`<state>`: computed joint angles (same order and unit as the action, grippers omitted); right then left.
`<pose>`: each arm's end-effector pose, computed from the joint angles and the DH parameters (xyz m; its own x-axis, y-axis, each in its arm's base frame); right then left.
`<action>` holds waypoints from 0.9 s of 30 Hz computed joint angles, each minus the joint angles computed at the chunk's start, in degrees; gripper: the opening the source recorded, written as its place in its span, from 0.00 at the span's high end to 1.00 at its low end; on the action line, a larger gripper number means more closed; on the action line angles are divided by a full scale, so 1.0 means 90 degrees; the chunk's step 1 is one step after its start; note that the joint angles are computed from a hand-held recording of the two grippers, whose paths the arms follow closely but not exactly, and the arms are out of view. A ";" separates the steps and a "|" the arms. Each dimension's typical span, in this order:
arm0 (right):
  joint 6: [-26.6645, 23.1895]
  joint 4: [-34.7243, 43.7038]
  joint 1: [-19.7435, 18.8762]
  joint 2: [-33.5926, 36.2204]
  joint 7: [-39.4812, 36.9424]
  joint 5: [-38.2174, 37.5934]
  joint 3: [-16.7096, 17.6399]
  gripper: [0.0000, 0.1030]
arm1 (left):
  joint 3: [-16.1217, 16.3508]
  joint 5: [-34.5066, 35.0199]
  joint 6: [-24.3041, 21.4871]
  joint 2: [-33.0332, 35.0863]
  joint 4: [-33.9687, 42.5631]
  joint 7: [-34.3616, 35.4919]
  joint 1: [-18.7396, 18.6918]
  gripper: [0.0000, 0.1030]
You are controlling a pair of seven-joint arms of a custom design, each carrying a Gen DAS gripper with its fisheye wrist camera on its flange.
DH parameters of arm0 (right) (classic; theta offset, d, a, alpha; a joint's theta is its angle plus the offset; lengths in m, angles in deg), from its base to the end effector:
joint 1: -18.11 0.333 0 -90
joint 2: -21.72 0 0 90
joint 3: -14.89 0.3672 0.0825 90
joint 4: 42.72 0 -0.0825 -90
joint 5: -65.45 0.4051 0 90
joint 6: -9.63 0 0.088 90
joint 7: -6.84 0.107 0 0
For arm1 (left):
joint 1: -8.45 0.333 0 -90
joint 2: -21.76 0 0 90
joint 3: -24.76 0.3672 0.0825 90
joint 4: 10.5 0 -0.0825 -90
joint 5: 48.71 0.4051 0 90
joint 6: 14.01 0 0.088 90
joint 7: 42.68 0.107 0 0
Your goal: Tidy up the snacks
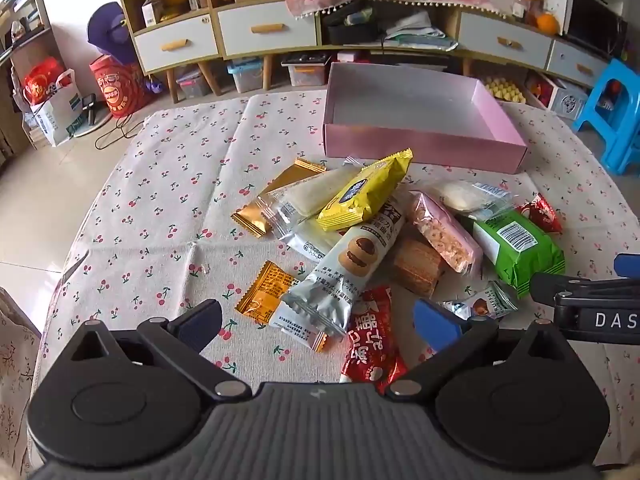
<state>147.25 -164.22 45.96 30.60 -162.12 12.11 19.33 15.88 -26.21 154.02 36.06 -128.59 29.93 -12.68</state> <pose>0.5133 0.3162 0.3908 -0.4985 -0.8665 -0.0242 -0.6788 0.4076 -0.6108 0.5589 -0.3437 0.4197 -0.5102 -0.8568 -0.0741 -0.6682 0.4492 -0.5930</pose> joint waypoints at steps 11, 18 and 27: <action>0.0000 0.0013 0.0008 0.0019 -0.0017 0.0021 -0.0006 0.00 | -0.0012 -0.0034 -0.0010 -0.0004 -0.0006 0.0033 0.0005 0.00; -0.0010 0.0023 0.0012 0.0024 -0.0035 0.0041 -0.0008 0.00 | -0.0016 -0.0050 -0.0009 -0.0004 -0.0016 0.0043 0.0004 0.00; -0.0002 0.0019 0.0012 0.0023 -0.0050 0.0054 -0.0010 0.00 | -0.0014 -0.0052 -0.0008 -0.0002 -0.0016 0.0042 0.0002 0.00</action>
